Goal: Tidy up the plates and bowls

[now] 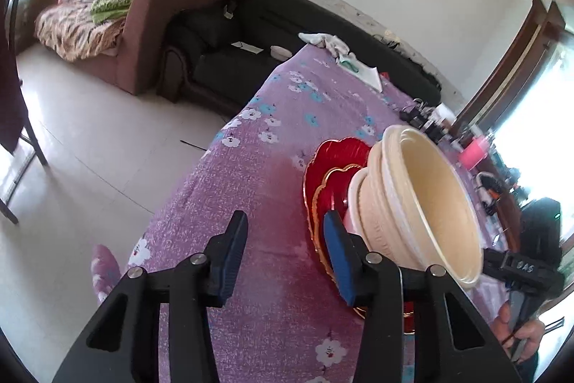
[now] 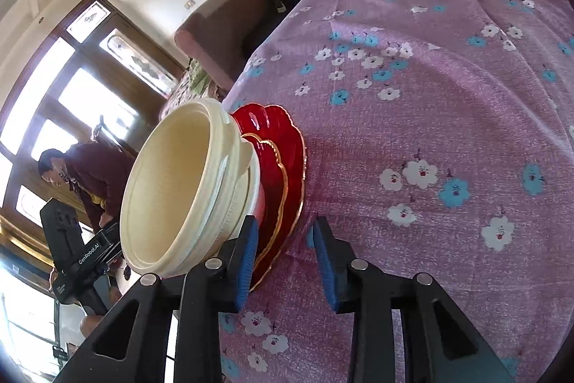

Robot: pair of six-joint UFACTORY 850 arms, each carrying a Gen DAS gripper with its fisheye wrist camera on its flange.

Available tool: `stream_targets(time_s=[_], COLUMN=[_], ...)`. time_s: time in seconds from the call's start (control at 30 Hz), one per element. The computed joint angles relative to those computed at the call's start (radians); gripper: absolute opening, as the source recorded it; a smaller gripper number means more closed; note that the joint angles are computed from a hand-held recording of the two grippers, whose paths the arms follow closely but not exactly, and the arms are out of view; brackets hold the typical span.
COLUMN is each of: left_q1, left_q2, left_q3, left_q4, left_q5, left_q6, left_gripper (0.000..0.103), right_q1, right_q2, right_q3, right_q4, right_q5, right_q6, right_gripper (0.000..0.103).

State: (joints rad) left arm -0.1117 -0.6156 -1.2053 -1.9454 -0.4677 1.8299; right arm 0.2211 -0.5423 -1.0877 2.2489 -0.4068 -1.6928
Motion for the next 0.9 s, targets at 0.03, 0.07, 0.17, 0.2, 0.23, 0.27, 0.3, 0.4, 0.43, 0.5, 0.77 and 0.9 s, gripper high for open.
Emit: stream_targets(time_s=[0.03, 0.07, 0.17, 0.2, 0.23, 0.27, 0.3, 0.4, 0.43, 0.5, 0.77, 0.9], left_q1=[-0.003, -0.007, -0.024, -0.03, -0.035, -0.043, -0.049, -0.072, -0.087, -0.112, -0.207, -0.284], left_q2=[-0.006, -0.015, -0.051, -0.06, -0.063, -0.067, -0.072, -0.071, -0.064, -0.062, -0.107, -0.136], left_q3=[-0.008, -0.02, -0.061, -0.072, -0.075, -0.08, -0.086, -0.085, -0.077, -0.081, -0.164, -0.23], left_q4=[0.015, 0.038, 0.084, 0.095, 0.091, 0.1, 0.126, 0.148, 0.101, 0.09, 0.319, 0.446], left_q5=[0.006, 0.015, 0.054, 0.054, 0.06, 0.071, 0.06, 0.061, 0.095, 0.133, 0.129, 0.137], left_q6=[-0.014, -0.033, -0.069, -0.081, -0.073, -0.075, -0.093, -0.099, -0.045, -0.021, -0.241, -0.36], left_gripper=[0.044, 0.044, 0.043, 0.043, 0.041, 0.034, 0.03, 0.025, 0.025, 0.025, 0.029, 0.036], right_q1=[0.003, 0.006, 0.012, 0.012, 0.012, 0.013, 0.013, 0.016, 0.015, 0.014, -0.062, -0.126], right_q2=[-0.002, -0.006, -0.028, -0.035, -0.036, -0.035, -0.034, -0.028, -0.026, -0.015, 0.075, 0.135], right_q3=[-0.006, -0.012, -0.041, -0.046, -0.044, -0.042, -0.041, -0.031, -0.027, -0.013, 0.134, 0.231], right_q4=[0.002, 0.005, -0.033, -0.033, -0.008, 0.006, 0.012, 0.045, 0.047, 0.07, 0.241, 0.327], right_q5=[0.01, 0.021, 0.056, 0.059, 0.053, 0.054, 0.054, 0.05, 0.042, 0.046, 0.003, -0.03], right_q6=[-0.005, -0.012, 0.02, 0.023, 0.001, -0.014, -0.018, -0.049, -0.046, -0.068, -0.207, -0.264], right_gripper=[0.035, 0.033, 0.015, 0.015, 0.015, 0.015, 0.015, 0.015, 0.015, 0.015, 0.015, 0.015])
